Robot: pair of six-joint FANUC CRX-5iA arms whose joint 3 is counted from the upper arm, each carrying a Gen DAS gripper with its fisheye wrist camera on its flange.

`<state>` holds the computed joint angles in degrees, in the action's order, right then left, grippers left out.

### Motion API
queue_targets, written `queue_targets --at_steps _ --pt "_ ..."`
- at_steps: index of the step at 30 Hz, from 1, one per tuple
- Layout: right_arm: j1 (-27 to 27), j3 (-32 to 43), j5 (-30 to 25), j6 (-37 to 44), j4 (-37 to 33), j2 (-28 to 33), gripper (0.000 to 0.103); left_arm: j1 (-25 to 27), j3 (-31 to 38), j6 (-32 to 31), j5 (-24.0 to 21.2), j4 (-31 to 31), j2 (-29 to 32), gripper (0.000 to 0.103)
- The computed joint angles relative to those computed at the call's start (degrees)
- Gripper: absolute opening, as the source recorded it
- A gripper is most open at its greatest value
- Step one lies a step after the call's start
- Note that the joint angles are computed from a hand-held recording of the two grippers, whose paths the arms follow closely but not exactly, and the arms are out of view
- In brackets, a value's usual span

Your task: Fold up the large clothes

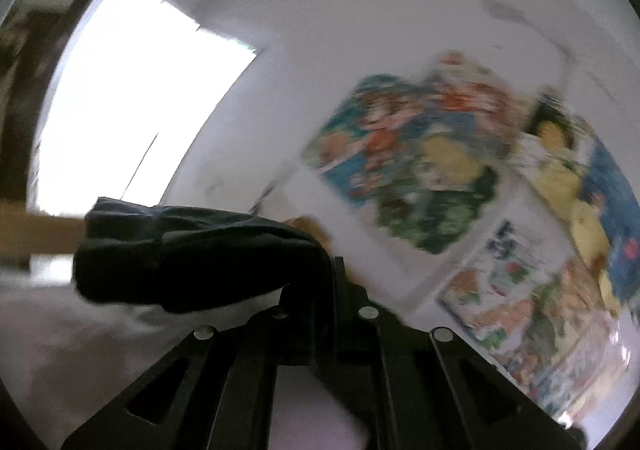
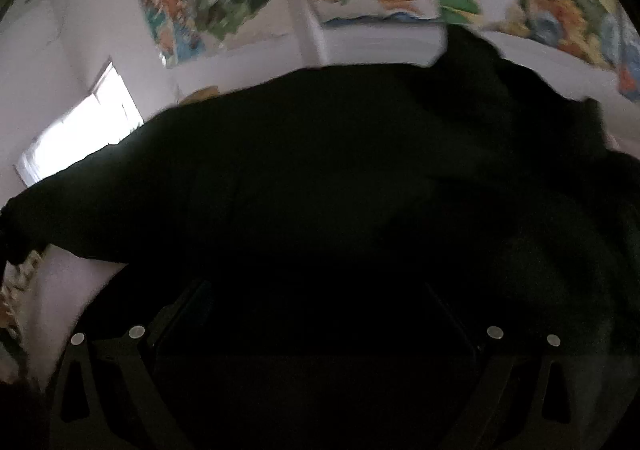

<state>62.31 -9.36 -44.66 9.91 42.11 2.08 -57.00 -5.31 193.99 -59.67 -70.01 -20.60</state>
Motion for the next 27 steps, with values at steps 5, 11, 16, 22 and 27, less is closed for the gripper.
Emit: queue_targets --at_steps 5,11,16,22,27 --pt "3.07 -7.30 -8.63 -6.66 4.59 -9.51 0.103 -1.41 7.22 -12.72 7.73 2.31 2.78 0.003" --pt "6.60 -14.38 -15.34 -12.76 6.27 -17.99 0.103 -4.90 20.87 -34.48 9.99 9.34 11.57 0.003" --pt "10.68 -20.03 -20.52 -16.86 6.96 -25.89 0.103 -5.71 32.85 -54.49 10.95 20.60 21.68 0.003" --pt "16.97 -26.39 -27.91 -23.73 8.78 -35.80 0.103 -6.22 45.62 -73.55 7.38 34.15 34.97 0.003" --pt "25.02 -30.98 -35.63 -30.05 8.74 -43.80 0.103 -7.84 62.40 -89.20 -5.02 41.12 50.27 0.003"
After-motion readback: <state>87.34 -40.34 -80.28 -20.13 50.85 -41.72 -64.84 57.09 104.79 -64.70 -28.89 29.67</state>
